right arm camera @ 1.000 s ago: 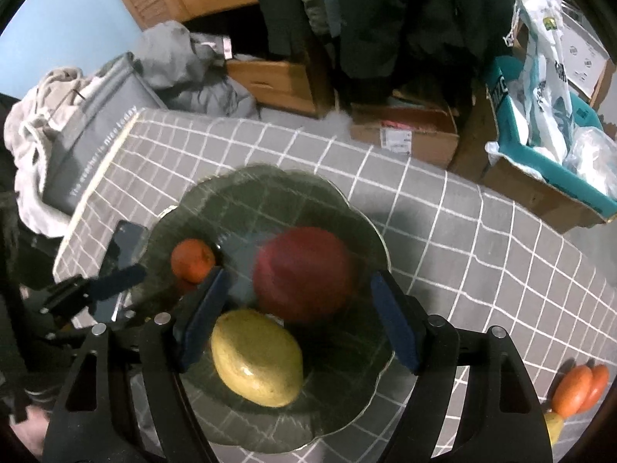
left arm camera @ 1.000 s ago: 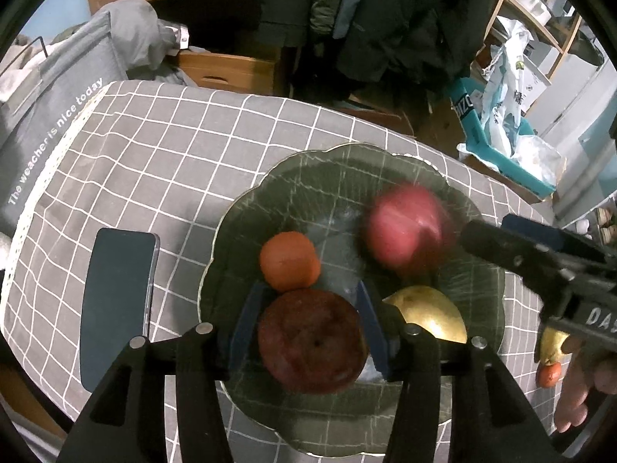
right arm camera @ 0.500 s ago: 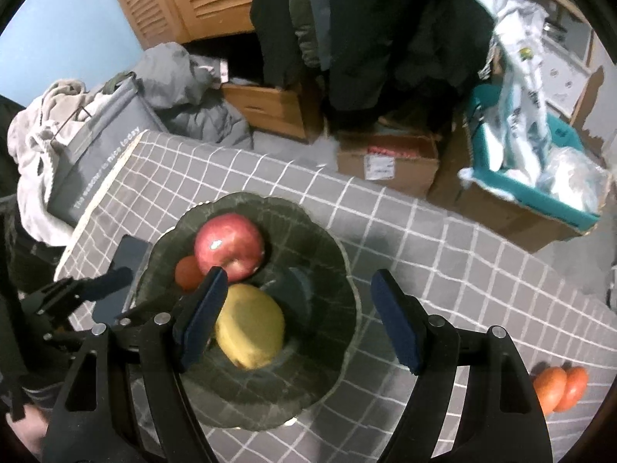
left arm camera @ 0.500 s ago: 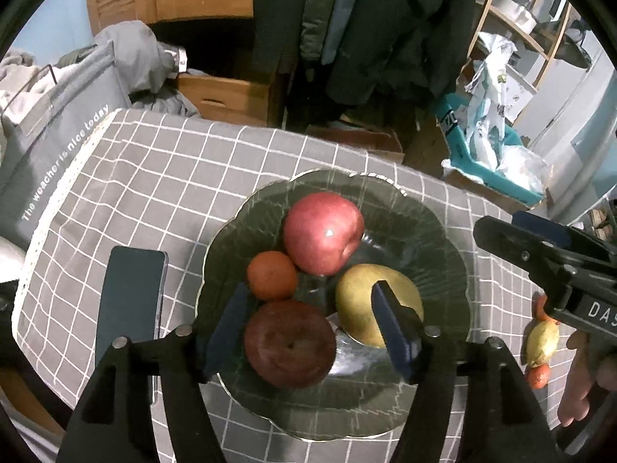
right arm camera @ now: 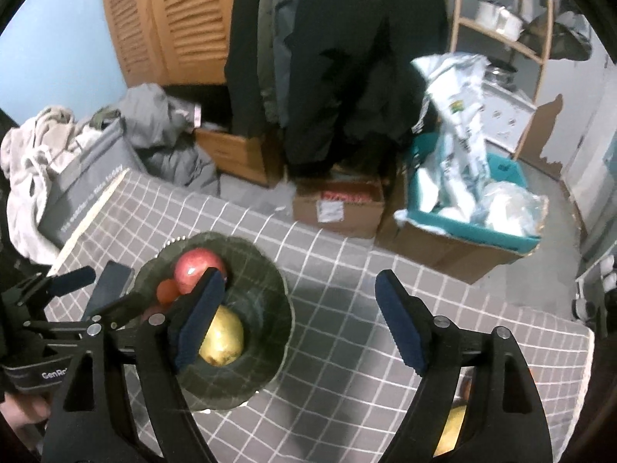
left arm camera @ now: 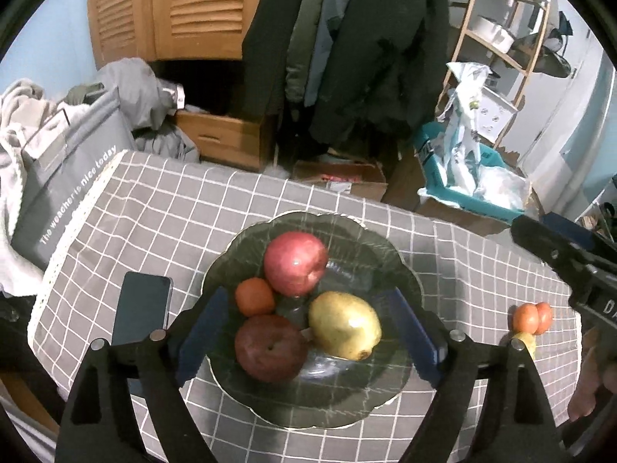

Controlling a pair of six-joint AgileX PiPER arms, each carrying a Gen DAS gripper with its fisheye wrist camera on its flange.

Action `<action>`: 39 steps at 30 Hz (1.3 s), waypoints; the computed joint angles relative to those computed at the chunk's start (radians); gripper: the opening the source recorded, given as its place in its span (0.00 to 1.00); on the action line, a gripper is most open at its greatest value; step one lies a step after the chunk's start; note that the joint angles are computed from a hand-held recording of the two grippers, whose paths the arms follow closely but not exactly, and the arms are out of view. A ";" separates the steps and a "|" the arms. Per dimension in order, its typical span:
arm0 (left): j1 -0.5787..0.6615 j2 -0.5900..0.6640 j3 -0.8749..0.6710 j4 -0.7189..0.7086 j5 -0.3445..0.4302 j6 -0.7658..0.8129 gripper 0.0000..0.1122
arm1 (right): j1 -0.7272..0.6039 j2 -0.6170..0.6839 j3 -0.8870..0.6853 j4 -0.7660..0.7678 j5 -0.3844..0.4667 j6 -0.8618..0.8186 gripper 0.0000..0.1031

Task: Organize fruits
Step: 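Withdraw both tools from the bowl back toward the remaining fruits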

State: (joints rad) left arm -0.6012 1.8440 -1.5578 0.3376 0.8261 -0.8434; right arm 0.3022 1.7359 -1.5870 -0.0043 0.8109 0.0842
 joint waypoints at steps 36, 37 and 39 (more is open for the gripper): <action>-0.332 -0.031 -0.246 0.255 0.145 -0.110 0.91 | -0.389 -0.515 0.310 0.185 0.022 -0.248 0.85; -0.338 -0.024 -0.256 0.255 0.149 -0.108 0.91 | -0.410 -0.522 0.316 0.199 0.029 -0.265 0.85; -0.353 0.001 -0.294 0.253 0.166 -0.094 0.91 | -0.456 -0.534 0.328 0.227 0.041 -0.304 0.85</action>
